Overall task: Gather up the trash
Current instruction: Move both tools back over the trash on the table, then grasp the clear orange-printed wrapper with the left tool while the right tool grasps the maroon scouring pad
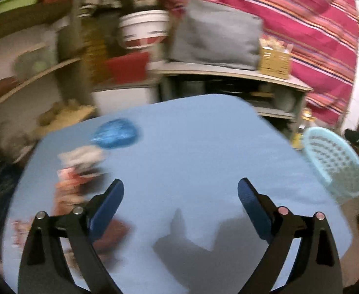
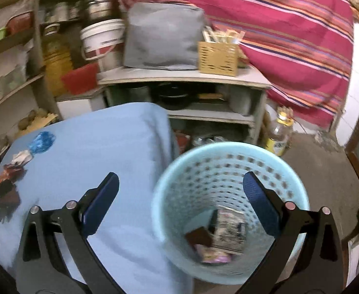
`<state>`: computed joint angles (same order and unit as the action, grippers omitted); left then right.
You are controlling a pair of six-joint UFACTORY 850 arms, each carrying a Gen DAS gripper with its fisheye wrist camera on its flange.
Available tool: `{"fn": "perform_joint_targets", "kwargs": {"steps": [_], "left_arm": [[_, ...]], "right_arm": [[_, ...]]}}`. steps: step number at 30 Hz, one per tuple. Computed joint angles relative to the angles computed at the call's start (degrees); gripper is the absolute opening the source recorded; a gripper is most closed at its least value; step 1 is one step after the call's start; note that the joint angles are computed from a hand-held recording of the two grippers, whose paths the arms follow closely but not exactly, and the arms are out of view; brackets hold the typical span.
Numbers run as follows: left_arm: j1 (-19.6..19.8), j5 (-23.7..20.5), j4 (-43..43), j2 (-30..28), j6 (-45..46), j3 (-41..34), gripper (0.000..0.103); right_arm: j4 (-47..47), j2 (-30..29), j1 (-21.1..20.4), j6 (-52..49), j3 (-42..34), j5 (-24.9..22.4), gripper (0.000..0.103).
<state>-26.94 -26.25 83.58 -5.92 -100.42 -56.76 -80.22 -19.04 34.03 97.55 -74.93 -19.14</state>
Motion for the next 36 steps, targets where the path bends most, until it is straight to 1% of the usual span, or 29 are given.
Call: {"fn": "perform_joint_targets", "kwargs": {"steps": [4,5,6,8,10,11,14,16,18,20,22,23,24,26,27,28,29,30,31,33,34,36], "left_arm": [[4.2,-1.5,2.6,6.8,-3.6,7.3,0.092],[5.0,-2.4,3.8,8.5,-5.3,9.2,0.092],[6.1,-4.1,5.1,10.3,-6.9,11.6,0.092],[7.7,-5.1,4.7,12.0,-6.9,13.5,0.092],[10.3,-4.0,3.2,14.0,-5.7,15.6,0.092],[11.6,-3.5,2.5,14.9,-5.3,16.6,0.092],[14.2,-2.3,3.8,17.1,-6.9,19.3,0.092],[15.0,-2.3,3.8,17.0,-7.3,19.8,0.092],[16.6,-0.5,3.8,16.9,-7.1,20.5,0.092],[17.7,1.1,4.6,16.8,-7.5,21.0,0.092],[19.3,3.5,4.5,16.7,-7.5,21.5,0.091],[19.6,4.4,4.0,16.7,-7.0,21.6,0.088],[20.3,5.9,3.5,16.7,-6.4,21.9,0.079],[21.0,8.1,1.1,16.6,-3.5,21.9,0.068],[21.1,8.5,0.5,16.4,-2.7,21.9,0.064],[21.1,8.7,0.0,16.1,-1.9,21.8,0.059],[21.4,9.5,-1.1,15.8,-0.6,21.6,0.051],[21.7,10.3,-1.9,15.5,0.2,21.5,0.045],[22.2,11.5,-2.6,15.3,0.8,21.4,0.042],[22.5,12.6,-3.2,14.9,1.9,21.1,0.030],[22.4,12.6,-4.0,14.6,3.2,20.7,0.027],[22.3,12.2,-4.4,13.9,4.8,19.9,0.024]], "right_arm": [[-3.2,-2.8,3.6,2.3,-3.4,-0.6,0.099],[-1.9,-3.8,4.3,0.4,-4.7,-0.8,0.099],[0.2,-5.3,5.4,-2.3,-6.5,-2.1,0.099],[3.2,-8.1,7.3,-6.5,-10.0,-5.4,0.099],[7.3,-11.0,8.9,-10.8,-13.7,-7.8,0.099],[9.2,-12.1,9.5,-12.2,-15.3,-7.4,0.099],[9.1,-14.2,11.3,-9.4,-18.0,-7.1,0.099],[8.7,-15.8,12.7,-8.6,-20.2,-7.4,0.099],[7.5,-17.1,14.2,-7.2,-21.9,-7.7,0.099],[7.6,-18.1,15.2,-7.1,-22.8,-5.0,0.099],[12.1,-18.9,15.9,-11.8,-23.8,-2.3,0.099],[15.1,-19.6,16.2,-15.2,-24.7,-1.4,0.099],[17.2,-20.2,16.6,-17.6,-25.5,-1.2,0.099],[20.3,-21.3,17.3,-21.7,-27.0,-0.6,0.099],[22.5,-22.0,17.6,-24.4,-27.9,-0.5,0.099],[23.6,-22.3,18.0,-25.9,-28.5,-0.7,0.099],[24.1,-22.9,18.3,-27.2,-29.2,-1.1,0.099],[23.8,-23.1,18.5,-27.5,-29.4,-1.2,0.099],[24.6,-23.6,18.9,-29.0,-30.1,-1.1,0.099],[27.3,-24.1,19.2,-32.4,-30.7,-0.7,0.099],[29.5,-24.6,19.4,-34.8,-31.4,-0.5,0.099],[31.1,-25.0,19.7,-36.6,-31.8,-0.3,0.099]]}}
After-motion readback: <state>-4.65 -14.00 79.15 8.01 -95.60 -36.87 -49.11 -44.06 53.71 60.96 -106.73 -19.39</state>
